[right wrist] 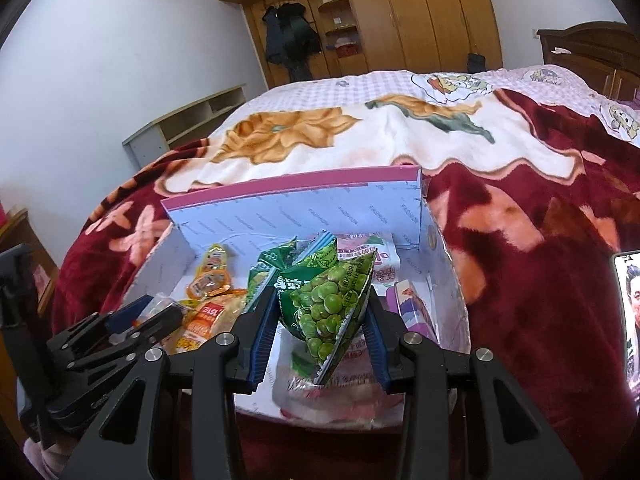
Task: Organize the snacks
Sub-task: 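Lower the candy pack into the box while the right gripper drops the green bag in, then withdraw both grippers from the box toward the remaining snacks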
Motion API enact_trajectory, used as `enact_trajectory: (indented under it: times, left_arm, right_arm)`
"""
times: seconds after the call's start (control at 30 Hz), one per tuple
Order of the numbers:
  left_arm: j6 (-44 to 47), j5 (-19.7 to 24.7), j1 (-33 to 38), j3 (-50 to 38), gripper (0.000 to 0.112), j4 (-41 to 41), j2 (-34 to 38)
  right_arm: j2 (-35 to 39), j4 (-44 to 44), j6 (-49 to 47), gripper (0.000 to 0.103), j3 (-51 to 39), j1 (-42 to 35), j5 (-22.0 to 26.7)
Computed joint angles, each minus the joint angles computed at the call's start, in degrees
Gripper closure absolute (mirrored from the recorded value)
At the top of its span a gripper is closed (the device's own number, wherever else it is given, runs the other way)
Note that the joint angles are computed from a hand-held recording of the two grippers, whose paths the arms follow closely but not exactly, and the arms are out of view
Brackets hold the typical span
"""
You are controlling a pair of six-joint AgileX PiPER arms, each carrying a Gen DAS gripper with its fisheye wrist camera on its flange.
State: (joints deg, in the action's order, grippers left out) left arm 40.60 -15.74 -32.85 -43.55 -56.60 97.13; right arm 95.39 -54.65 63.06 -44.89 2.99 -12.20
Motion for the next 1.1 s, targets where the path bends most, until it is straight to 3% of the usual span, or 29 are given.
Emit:
enact_trajectory:
  times: [0.33,0.53,0.73,1.1]
  left_arm:
    - [3.86,-0.35,-0.75,-0.37,0.066,-4.13,0.08]
    - [0.25,1.23,-0.03,0.7,0.061,-1.06,-1.59]
    - [4.9,-0.06,-1.82,2.69,0.051,-4.98,-5.26]
    - [23.02,-2.29,-7.67,7.67,0.05,-23.22,-15.64]
  right_arm:
    - [0.94,3.39,-3.59,0.06,-0.4,0.3,-0.36]
    - [-1.64,2.11,-2.92,0.046,1.15,-0.08,-1.0]
    - [-5.98,3.77,-5.27,0.038,3.96,1.49,-0.95]
    - [-14.43,10.07,-11.26,0.034,11.23,5.79,0.14]
